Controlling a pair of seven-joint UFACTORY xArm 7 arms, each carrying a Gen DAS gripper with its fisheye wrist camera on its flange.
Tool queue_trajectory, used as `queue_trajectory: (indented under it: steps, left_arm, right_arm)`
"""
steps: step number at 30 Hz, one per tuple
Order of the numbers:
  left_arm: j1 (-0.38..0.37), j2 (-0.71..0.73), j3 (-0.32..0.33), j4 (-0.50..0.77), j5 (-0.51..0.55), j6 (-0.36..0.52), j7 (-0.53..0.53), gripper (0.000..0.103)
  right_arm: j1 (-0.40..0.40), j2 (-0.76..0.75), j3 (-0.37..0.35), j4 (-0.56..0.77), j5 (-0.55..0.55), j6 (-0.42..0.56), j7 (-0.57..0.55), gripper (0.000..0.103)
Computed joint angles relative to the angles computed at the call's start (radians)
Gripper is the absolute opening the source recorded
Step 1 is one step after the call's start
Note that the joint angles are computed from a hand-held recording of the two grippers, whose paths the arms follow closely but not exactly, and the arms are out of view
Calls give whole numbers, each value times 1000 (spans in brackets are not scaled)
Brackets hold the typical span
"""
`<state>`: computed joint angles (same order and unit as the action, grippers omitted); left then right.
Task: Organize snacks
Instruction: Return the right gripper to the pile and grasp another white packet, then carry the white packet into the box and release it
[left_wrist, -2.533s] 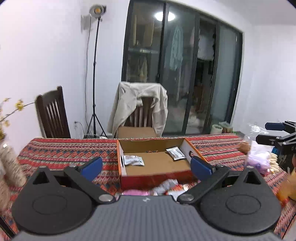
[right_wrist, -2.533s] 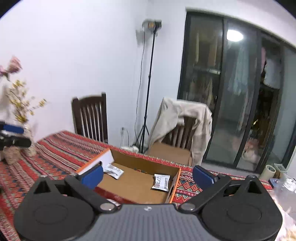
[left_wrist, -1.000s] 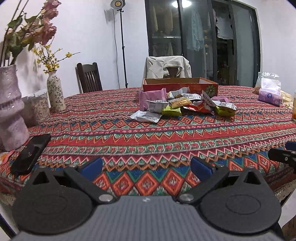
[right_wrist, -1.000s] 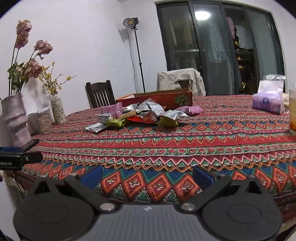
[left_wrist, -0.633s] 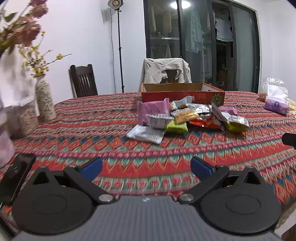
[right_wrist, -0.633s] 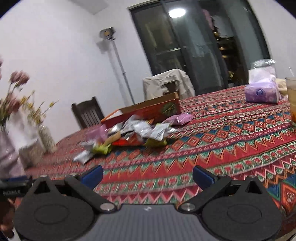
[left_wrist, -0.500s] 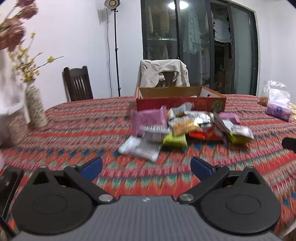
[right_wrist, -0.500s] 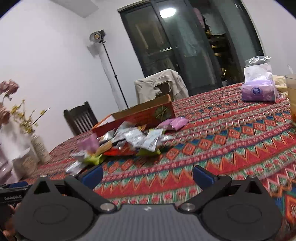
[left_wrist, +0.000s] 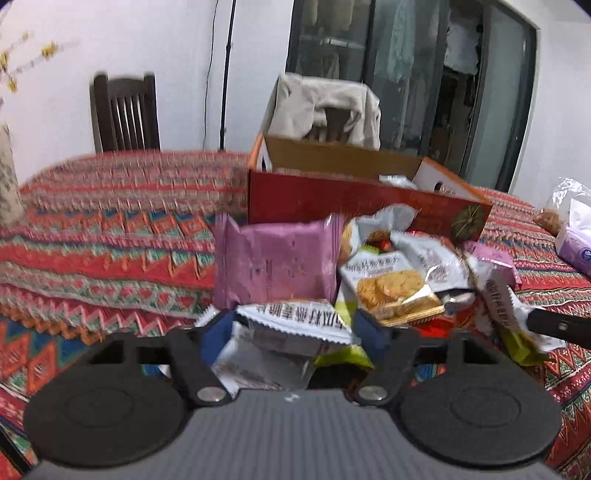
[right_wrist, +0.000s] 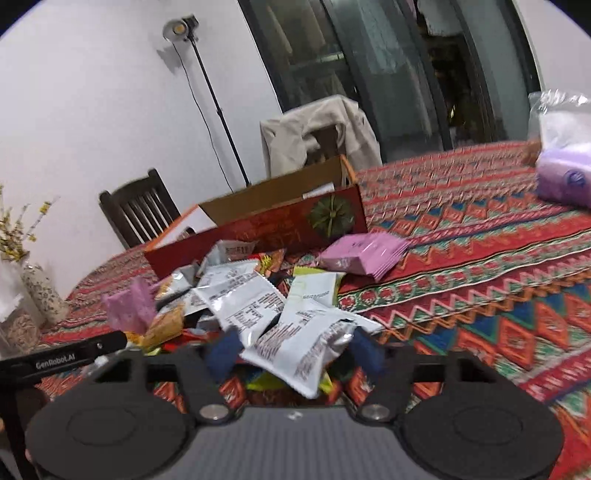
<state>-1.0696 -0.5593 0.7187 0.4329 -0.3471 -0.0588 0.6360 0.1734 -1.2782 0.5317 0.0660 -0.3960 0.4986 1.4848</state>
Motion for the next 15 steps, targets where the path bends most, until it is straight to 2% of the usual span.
queue_trajectory:
  steps: [1,3,4,6,8,12,15]
  left_arm:
    - [-21,-10,27,3,-5,13,4,58]
    - [-81,-50,86,-12,-20,-31,15,57]
    - [-104,-75,112,-21,-10,-51,20,57]
    - [-113,-91,122,-35,15,-86,5,56]
    - [-90,-96,102,-44,41,-96,-16,56]
    - [-33,-118,60,-66,88,-83,-62,56]
    - [64,-164,-13,-96,101,-38,-93,56]
  right_arm:
    - [-40,43,-3,9,-14,-39,-9,53]
    - [-91,108,2,30,-35,-73,-36,51]
    - [-103,127,6,40,-43,-71,-52,51]
    - [-102,140,14,55,-61,-31,-94,51]
    - [-78,140,0,59,-65,20,-136,51]
    - [-4,75,-43,18,-44,44,-171,52]
    - [0,55,-40,1,-40,31,-168,50]
